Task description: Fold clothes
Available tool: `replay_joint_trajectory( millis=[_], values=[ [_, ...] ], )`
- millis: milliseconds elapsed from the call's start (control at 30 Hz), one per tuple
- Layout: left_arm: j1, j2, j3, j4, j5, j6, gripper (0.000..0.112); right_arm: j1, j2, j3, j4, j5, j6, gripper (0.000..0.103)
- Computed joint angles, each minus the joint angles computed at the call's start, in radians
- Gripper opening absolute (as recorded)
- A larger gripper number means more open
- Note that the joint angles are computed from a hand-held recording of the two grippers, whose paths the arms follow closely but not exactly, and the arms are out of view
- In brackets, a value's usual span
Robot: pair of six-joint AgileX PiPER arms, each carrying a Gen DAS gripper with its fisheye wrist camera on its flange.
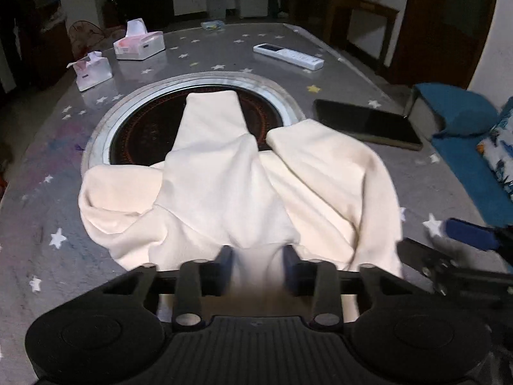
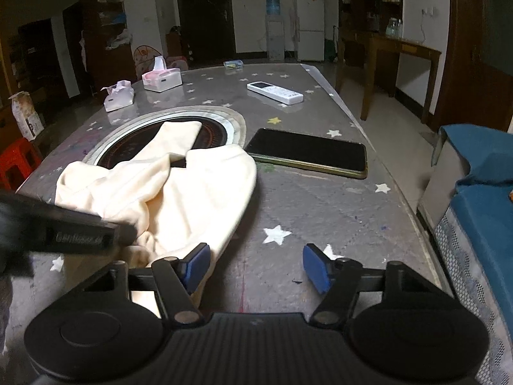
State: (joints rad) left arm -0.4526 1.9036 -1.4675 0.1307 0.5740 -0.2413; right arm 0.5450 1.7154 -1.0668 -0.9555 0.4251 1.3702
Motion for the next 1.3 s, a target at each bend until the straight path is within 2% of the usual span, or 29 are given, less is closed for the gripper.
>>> replay_joint_trajectory(
  millis=[67, 167, 233, 300, 333, 400, 467, 567, 700, 833, 900, 967, 1067, 1100, 1167, 1233, 1267, 1300],
  values=[
    [0.007, -0.033, 0.041, -0.003, -0.035, 0.015, 0.012, -0.017, 0.013, -0.012, 0.019, -0.031, -0.020, 0.058],
    [0.044, -0.084, 0.093, -0.068, -0.073, 0.066, 0.010, -0.035, 0.037, -0.036, 0.042, -0.071, -0.040, 0.054],
    [0.070, -0.111, 0.122, -0.096, -0.088, 0.087, 0.008, -0.051, 0.063, -0.064, 0.127, -0.092, -0.104, 0.052],
    [0.097, -0.136, 0.148, -0.125, -0.101, 0.109, 0.008, -0.065, 0.087, -0.087, 0.217, -0.111, -0.176, 0.041],
    [0.114, -0.156, 0.171, -0.157, -0.113, 0.136, 0.008, -0.075, 0.097, -0.094, 0.285, -0.130, -0.236, 0.038],
    [0.144, -0.195, 0.215, -0.214, -0.135, 0.186, 0.008, -0.078, 0.105, -0.097, 0.329, -0.148, -0.281, 0.027],
    [0.171, -0.235, 0.259, -0.245, -0.152, 0.211, 0.007, -0.069, 0.106, -0.096, 0.312, -0.157, -0.283, 0.015],
    [0.227, -0.313, 0.339, -0.367, -0.171, 0.312, 0.007, -0.041, 0.099, -0.102, 0.238, -0.119, -0.219, 0.011],
    [0.311, -0.465, 0.482, -0.505, -0.171, 0.462, 0.007, -0.015, 0.018, -0.021, 0.190, -0.153, -0.172, 0.009],
    [0.447, -0.648, 0.632, -0.700, -0.077, 0.701, 0.007, 0.037, -0.142, 0.128, 0.104, -0.178, -0.073, 0.009],
    [0.561, -0.758, 0.711, -0.812, 0.040, 0.859, 0.007, 0.079, -0.265, 0.229, 0.118, -0.183, -0.076, 0.009],
    [0.685, -0.868, 0.772, -0.850, 0.184, 0.971, 0.007, 0.126, -0.390, 0.313, 0.263, -0.161, -0.207, 0.009],
    [0.888, -0.994, 0.831, -0.844, 0.418, 1.118, 0.009, 0.223, -0.555, 0.393, 0.509, -0.060, -0.420, 0.010],
    [0.934, -1.021, 0.844, -0.826, 0.469, 1.148, 0.012, 0.270, -0.603, 0.412, 0.541, -0.014, -0.435, 0.011],
    [1.017, -1.066, 0.859, -0.789, 0.548, 1.202, 0.014, 0.369, -0.646, 0.414, 0.500, 0.094, -0.372, 0.017],
    [1.087, -1.102, 0.867, -0.795, 0.585, 1.268, 0.026, 0.446, -0.671, 0.408, 0.461, 0.181, -0.320, 0.023],
    [1.098, -1.112, 0.865, -0.805, 0.583, 1.277, 0.033, 0.464, -0.680, 0.403, 0.449, 0.209, -0.312, 0.032],
    [1.107, -1.122, 0.863, -0.816, 0.580, 1.283, 0.046, 0.464, -0.682, 0.399, 0.442, 0.219, -0.303, 0.037]
  ],
)
